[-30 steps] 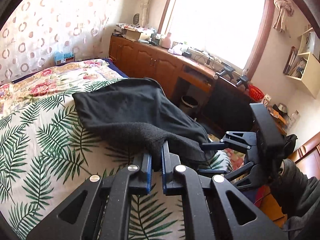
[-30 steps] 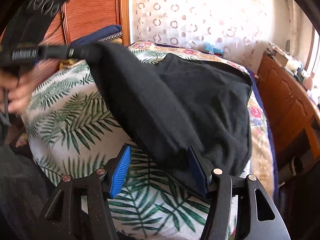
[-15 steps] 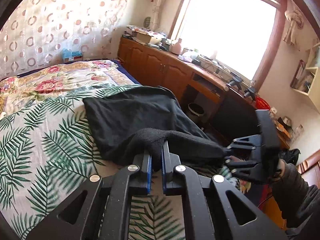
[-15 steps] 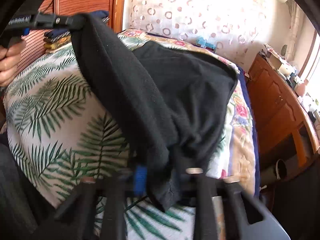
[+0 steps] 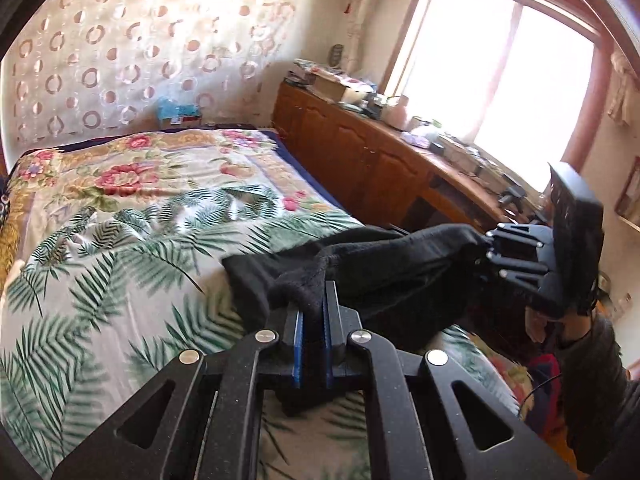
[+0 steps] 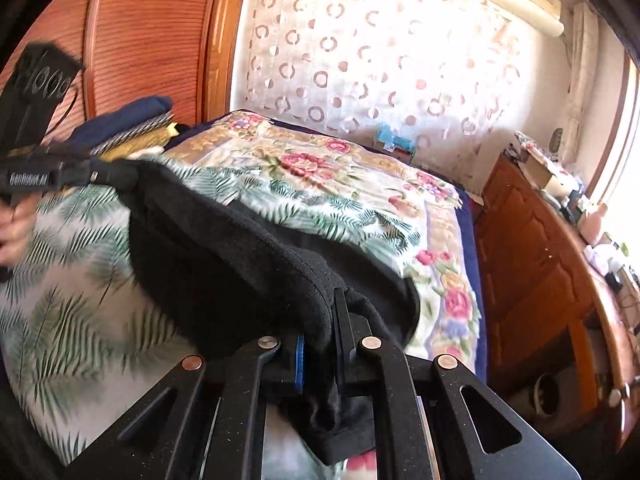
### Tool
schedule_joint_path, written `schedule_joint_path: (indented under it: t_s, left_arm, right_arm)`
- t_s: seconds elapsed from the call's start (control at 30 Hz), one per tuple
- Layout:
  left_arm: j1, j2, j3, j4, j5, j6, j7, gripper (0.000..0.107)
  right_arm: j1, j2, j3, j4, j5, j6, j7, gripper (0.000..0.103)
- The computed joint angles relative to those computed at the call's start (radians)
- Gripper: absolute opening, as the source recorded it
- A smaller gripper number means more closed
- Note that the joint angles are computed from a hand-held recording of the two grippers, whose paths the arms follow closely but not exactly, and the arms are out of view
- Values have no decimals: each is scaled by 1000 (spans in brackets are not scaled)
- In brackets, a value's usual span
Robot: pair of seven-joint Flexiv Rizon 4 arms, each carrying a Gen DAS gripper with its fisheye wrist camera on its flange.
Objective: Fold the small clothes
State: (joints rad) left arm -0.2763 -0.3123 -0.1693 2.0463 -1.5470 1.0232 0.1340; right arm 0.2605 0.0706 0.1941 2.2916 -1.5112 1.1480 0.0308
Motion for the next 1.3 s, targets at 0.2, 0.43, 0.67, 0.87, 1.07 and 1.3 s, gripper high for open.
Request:
schedule_joint_path:
  t_s: [0.2,0.43,0.67,0.87,1.07,1.3]
  left_arm:
    - [33,-159,-30,-140,160,54,-171,8]
    - [77,-202,-91,-159,201,117,-155,28]
    - [92,-191,-105,-156,161,109,-85,78]
    - [92,-227,-88,-169,294,112,-166,78]
    - [111,-292,-102,-217,453,127,-318,78]
    - [163,-333,-154,-264,564,92,-416,78]
  right_arm:
    - [-58,-148,-81,-103,-84,133,63,11]
    - [-52,-193,-101,-161,84,140,-75,21]
    - [-66,-136,-98,-166,40,0,55,45]
    - [-78,-80,-65,-83,26,27,100,53]
    - [-87,-106,-72,-22,80,81,134,56]
    - [-109,-138,-95,-25,128,166,125,66]
